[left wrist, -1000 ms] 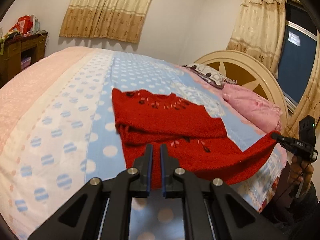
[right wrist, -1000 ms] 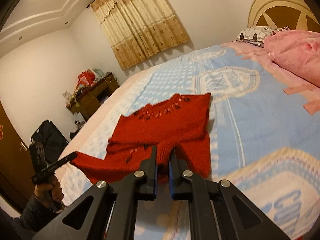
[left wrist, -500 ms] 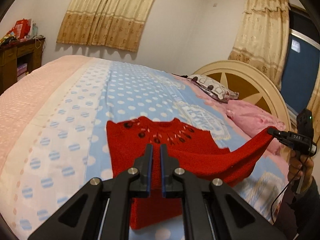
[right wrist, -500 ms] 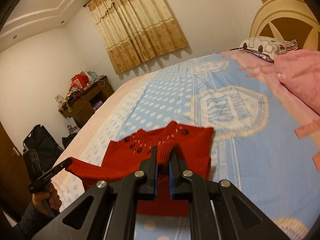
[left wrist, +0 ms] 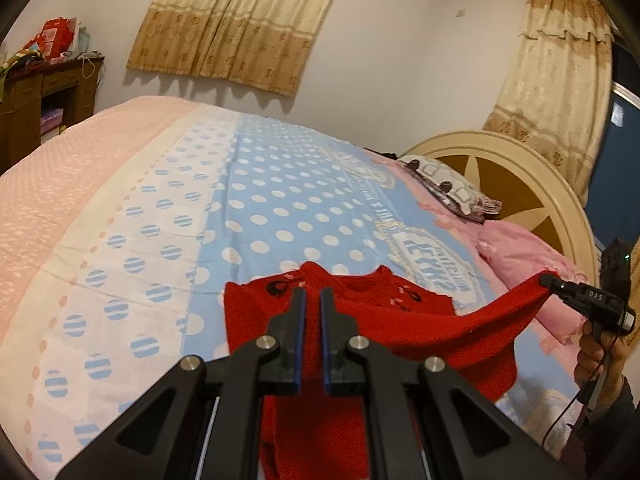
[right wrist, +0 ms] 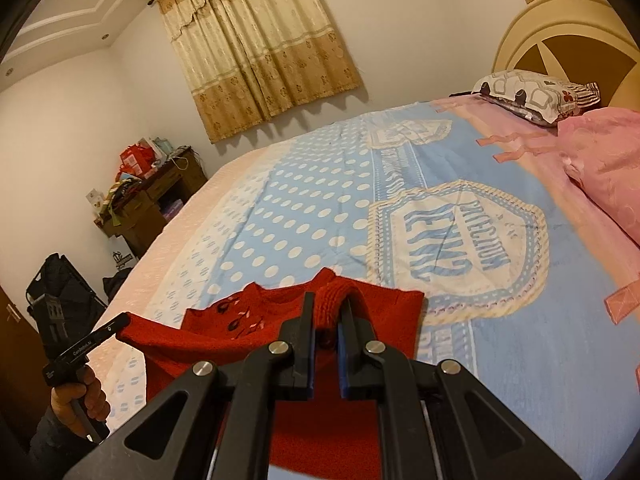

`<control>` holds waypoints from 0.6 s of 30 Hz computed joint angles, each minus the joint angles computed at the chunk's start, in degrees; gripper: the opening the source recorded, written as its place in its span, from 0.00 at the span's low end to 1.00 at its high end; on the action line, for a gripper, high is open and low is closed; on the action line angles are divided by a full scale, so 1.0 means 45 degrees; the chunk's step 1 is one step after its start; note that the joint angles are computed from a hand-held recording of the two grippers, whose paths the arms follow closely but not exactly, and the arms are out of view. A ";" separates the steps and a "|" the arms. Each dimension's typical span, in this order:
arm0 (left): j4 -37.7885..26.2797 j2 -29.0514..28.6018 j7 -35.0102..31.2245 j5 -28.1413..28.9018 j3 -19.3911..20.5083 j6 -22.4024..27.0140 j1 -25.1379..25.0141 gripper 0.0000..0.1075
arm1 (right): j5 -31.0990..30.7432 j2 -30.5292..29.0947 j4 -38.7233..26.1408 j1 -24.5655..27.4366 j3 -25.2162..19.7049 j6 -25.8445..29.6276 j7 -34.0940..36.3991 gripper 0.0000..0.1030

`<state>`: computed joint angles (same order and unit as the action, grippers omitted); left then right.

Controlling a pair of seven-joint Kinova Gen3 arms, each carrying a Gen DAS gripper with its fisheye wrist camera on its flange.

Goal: Fold small clothes
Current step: 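Lift the hem with both tools and fold it over toward the collar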

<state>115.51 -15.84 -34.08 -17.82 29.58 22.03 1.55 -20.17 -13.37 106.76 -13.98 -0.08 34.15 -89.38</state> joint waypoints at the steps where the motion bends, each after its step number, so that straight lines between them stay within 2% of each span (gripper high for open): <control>1: -0.0042 0.0164 -0.0006 -0.0045 0.0004 -0.0057 -0.0058 0.06 | 0.0029 0.0222 -0.0132 0.0018 0.0001 -0.0009 -0.0031 0.07; 6: -0.0509 0.1320 0.0510 -0.1088 0.0143 0.0166 -0.0139 0.06 | 0.0540 0.1550 -0.0830 0.0342 -0.0302 -0.0121 -0.0489 0.07; 12: -0.0907 0.2617 0.1112 -0.1870 -0.0543 0.0256 0.0500 0.06 | 0.1215 0.3340 -0.1645 0.0694 -0.0628 -0.0009 -0.1239 0.07; 18: -0.1473 0.3628 0.1539 -0.2828 -0.1209 0.0837 0.1391 0.06 | 0.1952 0.4633 -0.2191 0.0793 -0.0796 -0.0057 -0.2145 0.07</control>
<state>108.88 0.49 -27.16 -30.55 24.14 25.80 7.81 -11.38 7.48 96.90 -10.41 -3.66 33.89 -99.04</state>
